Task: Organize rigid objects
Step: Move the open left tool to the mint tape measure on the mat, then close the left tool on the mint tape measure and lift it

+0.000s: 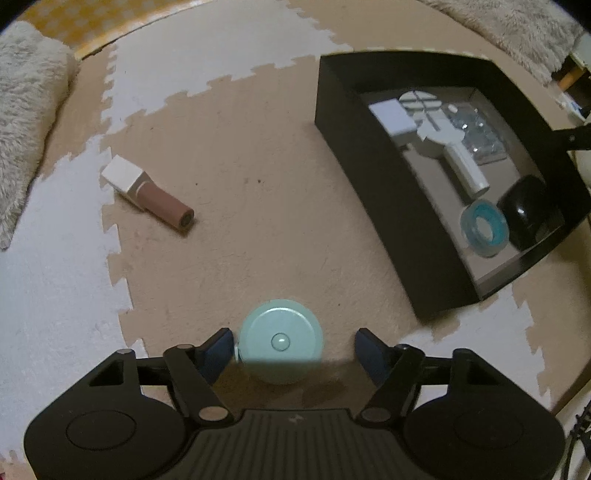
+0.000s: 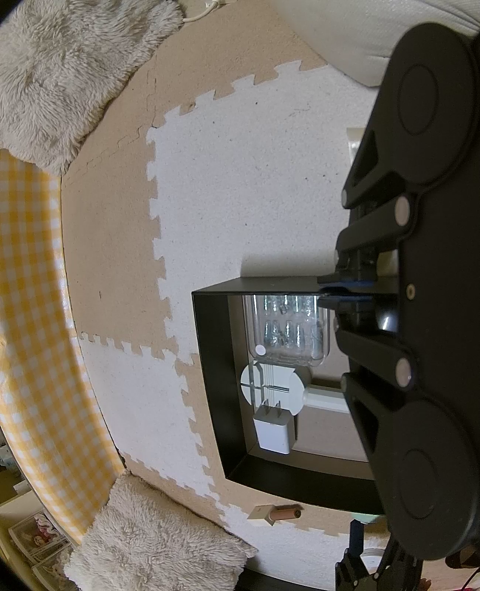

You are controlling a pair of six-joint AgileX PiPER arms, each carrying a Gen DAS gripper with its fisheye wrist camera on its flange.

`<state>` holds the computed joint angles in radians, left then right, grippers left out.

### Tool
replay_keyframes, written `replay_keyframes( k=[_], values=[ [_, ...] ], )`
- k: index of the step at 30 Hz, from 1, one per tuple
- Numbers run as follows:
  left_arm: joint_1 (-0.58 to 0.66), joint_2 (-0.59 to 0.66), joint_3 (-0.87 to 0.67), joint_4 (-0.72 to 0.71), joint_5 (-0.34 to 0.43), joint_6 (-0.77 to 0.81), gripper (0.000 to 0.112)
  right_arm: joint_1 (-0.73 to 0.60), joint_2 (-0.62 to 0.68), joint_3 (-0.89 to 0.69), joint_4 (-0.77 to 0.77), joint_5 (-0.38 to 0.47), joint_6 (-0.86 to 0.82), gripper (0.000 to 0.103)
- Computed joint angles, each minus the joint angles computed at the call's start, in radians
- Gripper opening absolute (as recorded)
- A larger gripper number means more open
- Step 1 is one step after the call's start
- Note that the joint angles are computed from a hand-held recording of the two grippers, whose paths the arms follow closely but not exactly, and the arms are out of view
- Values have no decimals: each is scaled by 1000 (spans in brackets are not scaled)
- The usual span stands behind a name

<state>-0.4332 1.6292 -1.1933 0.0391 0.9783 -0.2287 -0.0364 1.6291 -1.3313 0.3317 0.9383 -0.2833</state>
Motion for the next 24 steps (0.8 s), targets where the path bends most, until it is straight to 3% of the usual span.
replay_keyframes(
  k=[4,6,8,16,24],
  values=[
    [13,1,3,-5,-6,-4,69,0,0,0,0,0,0,5],
    [18,-2,4,-5,-9,-11,64,1,0,0,0,0,1,5],
    [25,-8,1,0,-12,-25,52,1,0,1,0,-1,1,5],
    [46,-56,-3,-28,-50,-8,52,0,-1,1,-2,0,0,5],
    [32,-201,-3,-10,-147,-69,52,0,-2,1,-2,-1,0,5]
  ],
)
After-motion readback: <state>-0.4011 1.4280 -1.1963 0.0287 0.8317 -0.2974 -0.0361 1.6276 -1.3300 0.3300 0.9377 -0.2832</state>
